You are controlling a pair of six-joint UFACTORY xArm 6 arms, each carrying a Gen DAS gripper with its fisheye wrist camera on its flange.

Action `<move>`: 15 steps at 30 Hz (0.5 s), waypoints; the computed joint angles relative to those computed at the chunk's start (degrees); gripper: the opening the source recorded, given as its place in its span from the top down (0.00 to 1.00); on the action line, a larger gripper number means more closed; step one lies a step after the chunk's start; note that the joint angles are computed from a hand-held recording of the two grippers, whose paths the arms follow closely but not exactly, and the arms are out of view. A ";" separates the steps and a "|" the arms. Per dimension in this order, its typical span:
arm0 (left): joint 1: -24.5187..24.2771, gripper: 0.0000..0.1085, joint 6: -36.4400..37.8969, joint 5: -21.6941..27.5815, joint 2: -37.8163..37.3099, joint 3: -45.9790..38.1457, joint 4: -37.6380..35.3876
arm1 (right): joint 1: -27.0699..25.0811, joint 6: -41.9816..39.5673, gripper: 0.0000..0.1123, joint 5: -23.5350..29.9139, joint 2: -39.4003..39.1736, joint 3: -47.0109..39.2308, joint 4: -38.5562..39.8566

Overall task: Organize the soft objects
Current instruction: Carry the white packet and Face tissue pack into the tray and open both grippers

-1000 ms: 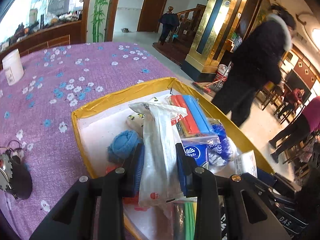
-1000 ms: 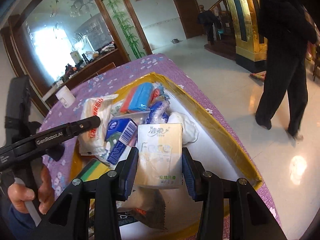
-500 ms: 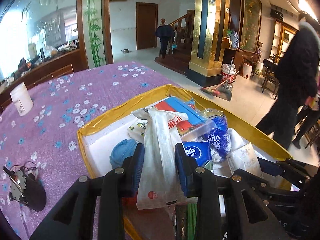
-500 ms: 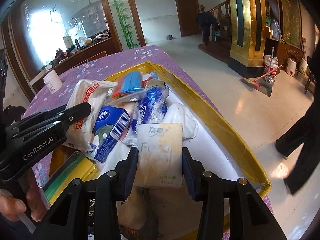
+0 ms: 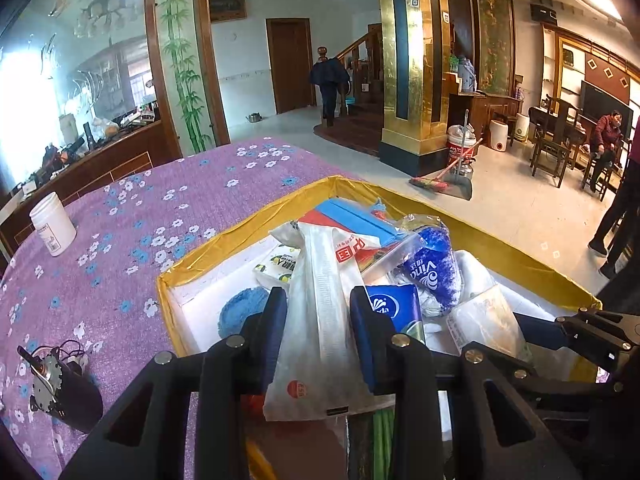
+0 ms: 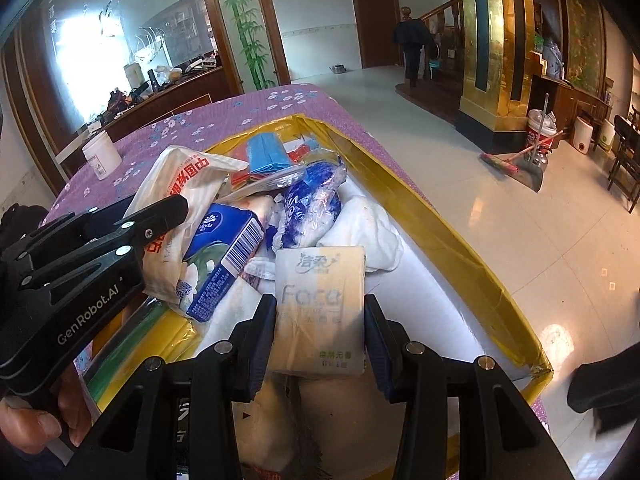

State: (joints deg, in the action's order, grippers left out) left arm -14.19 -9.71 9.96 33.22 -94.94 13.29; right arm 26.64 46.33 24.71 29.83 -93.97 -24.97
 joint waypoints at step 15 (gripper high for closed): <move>0.10 0.65 -6.47 -0.05 0.52 -0.93 7.39 | 0.63 -0.64 0.57 3.01 1.66 -2.80 0.20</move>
State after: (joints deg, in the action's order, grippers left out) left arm -14.08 -16.19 9.92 33.74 -95.87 20.68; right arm 27.27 45.69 27.72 31.50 -96.77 -24.76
